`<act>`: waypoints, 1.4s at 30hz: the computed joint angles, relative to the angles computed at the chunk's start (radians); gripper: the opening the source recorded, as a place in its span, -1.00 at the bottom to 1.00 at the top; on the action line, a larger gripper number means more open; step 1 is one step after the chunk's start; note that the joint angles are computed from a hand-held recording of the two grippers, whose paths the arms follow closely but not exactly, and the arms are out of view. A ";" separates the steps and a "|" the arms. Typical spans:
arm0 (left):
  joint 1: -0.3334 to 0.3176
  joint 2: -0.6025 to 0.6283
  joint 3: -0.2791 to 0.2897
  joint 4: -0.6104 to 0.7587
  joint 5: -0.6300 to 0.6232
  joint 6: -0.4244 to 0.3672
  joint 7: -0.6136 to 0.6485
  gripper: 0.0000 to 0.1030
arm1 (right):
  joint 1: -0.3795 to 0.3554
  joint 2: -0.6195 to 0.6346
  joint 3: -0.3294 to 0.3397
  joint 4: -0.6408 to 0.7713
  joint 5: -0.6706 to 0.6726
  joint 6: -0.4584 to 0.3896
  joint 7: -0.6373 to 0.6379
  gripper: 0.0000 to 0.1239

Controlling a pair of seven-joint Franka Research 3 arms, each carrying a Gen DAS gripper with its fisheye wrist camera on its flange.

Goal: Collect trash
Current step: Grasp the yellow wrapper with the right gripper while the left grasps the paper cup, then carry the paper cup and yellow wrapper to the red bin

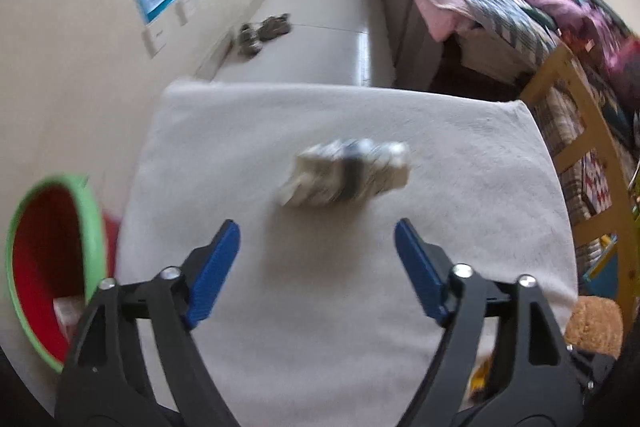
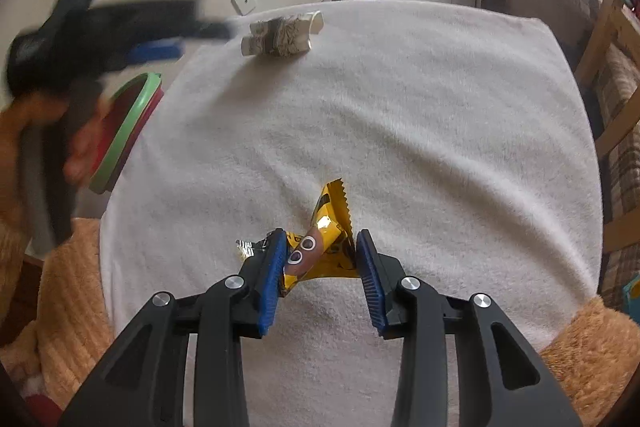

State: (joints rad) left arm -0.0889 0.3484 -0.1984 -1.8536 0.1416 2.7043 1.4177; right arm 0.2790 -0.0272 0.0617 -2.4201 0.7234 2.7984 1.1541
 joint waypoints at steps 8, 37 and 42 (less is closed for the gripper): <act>-0.110 0.188 0.064 0.251 0.191 -0.126 -0.035 0.71 | -0.010 0.002 -0.012 0.011 0.140 -0.051 -0.124 -0.39; 0.032 -0.201 0.006 -0.271 0.006 0.087 -0.016 0.55 | -0.010 -0.006 0.004 0.000 -0.087 -0.010 0.079 -0.38; 0.032 -0.292 0.025 -0.379 -0.045 0.107 -0.005 0.55 | -0.002 -0.007 0.009 0.005 -0.195 0.000 0.143 -0.39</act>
